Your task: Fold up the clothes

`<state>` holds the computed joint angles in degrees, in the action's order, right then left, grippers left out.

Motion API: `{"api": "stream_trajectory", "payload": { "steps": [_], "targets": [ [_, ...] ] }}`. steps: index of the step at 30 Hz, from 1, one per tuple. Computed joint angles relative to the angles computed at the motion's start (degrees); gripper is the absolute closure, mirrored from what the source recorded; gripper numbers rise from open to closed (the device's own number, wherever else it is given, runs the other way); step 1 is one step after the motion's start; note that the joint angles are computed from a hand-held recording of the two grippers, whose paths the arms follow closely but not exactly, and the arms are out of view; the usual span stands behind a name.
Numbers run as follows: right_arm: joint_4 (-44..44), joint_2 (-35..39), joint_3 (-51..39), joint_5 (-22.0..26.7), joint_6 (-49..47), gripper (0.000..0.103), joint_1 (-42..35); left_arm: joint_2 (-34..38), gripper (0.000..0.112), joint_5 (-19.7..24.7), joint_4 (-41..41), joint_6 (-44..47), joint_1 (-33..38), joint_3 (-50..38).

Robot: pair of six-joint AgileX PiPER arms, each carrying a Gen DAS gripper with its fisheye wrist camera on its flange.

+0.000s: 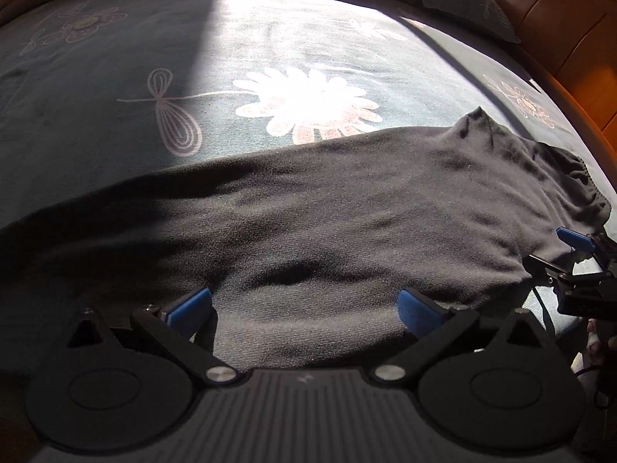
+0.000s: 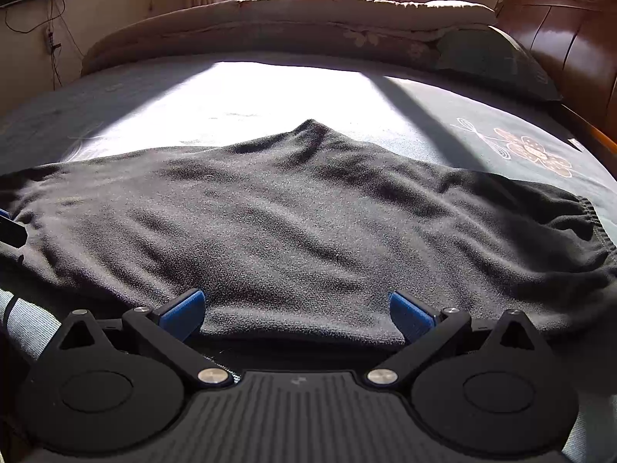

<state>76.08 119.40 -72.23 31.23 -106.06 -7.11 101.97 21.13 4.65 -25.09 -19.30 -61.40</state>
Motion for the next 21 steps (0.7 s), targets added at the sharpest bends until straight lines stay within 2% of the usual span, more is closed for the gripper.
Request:
{"api": "stream_trajectory", "payload": {
  "steps": [3, 5, 8, 11, 14, 16, 21],
  "targets": [
    [0.52, -0.02, 0.15, -0.41, -0.17, 0.0, 0.21, -1.06, 0.01, 0.3, 6.06, -7.89, 1.88, 0.63],
    [0.82, -0.03, 0.21, -0.83, -0.04, 0.0, 0.43, -0.46, 0.01, 1.19, 2.01, -6.39, 4.38, 0.96],
    [1.35, -0.06, 0.34, -1.36, 0.0, 0.0, 0.71, -1.98, 0.01, -2.03, -2.38, -1.87, 6.22, 4.2],
    [1.47, -0.14, 0.42, -1.93, 0.31, 0.0, 1.01, -2.99, 0.01, -0.3, 0.07, -3.95, 5.79, 3.92],
    [-4.54, -0.46, -0.99, -2.61, 6.95, 0.0, 1.71, -4.04, 0.01, 1.12, 4.73, -8.25, 4.61, 3.56],
    [-9.01, -0.67, -1.92, -3.23, 12.06, 0.0, 2.36, -4.37, 0.01, 0.81, 4.45, -7.56, 4.25, 3.59],
    [-12.0, -0.89, -2.17, -4.11, 15.91, 0.0, 2.9, -2.83, 0.01, 0.41, 1.38, -4.42, 4.23, 3.1]
  ]
}}
